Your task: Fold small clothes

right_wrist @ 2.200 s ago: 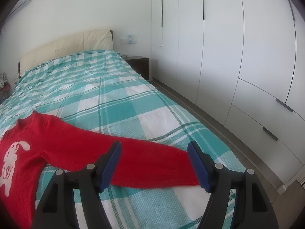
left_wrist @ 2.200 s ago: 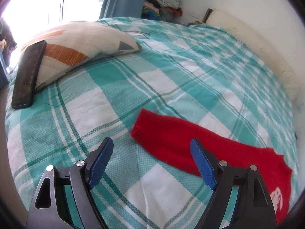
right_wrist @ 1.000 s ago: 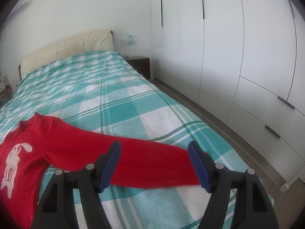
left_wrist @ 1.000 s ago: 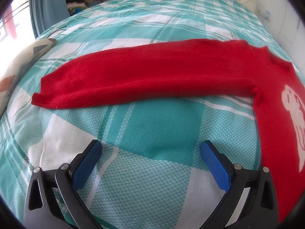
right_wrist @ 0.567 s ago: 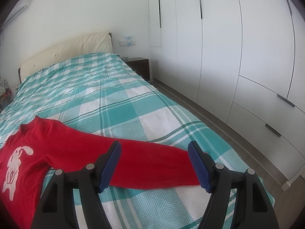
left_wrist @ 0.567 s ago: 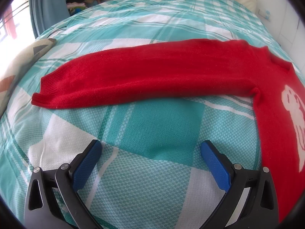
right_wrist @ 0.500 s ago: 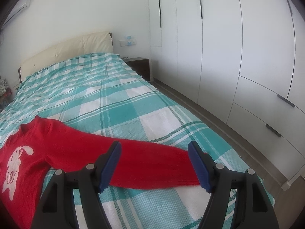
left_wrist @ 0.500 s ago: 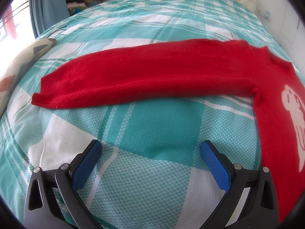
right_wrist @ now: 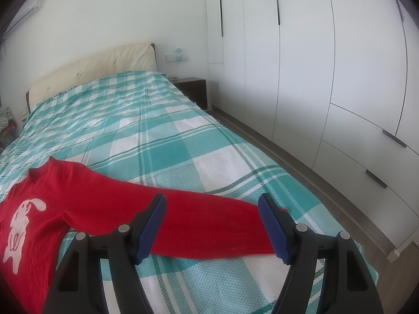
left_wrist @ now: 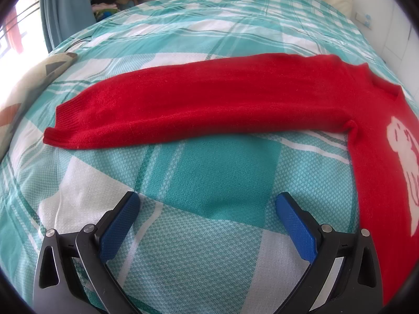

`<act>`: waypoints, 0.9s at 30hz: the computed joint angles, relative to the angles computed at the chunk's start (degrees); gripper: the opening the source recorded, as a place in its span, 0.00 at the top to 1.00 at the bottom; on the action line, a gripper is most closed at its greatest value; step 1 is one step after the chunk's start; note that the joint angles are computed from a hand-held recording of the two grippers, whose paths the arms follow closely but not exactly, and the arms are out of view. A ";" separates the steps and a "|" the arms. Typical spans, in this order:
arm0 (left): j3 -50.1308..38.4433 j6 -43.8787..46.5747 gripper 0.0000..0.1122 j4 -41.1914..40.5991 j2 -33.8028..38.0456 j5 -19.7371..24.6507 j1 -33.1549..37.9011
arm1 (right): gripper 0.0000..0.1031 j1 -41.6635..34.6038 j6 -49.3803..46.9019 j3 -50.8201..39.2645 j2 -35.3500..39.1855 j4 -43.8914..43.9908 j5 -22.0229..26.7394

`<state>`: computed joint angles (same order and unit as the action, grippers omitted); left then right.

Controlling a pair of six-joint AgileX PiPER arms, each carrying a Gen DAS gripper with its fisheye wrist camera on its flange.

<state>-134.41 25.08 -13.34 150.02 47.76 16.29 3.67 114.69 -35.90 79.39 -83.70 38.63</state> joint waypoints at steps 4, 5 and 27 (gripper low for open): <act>-0.12 0.04 0.09 -0.02 0.06 0.07 0.05 | 0.30 0.84 0.75 0.11 0.05 -0.18 0.90; -0.12 0.02 0.09 -0.01 0.05 0.07 0.03 | 0.30 0.93 0.81 0.09 0.11 -0.19 0.98; -0.05 0.02 0.09 0.00 0.04 -0.02 0.01 | 0.30 1.81 1.36 0.36 -0.10 -0.13 1.48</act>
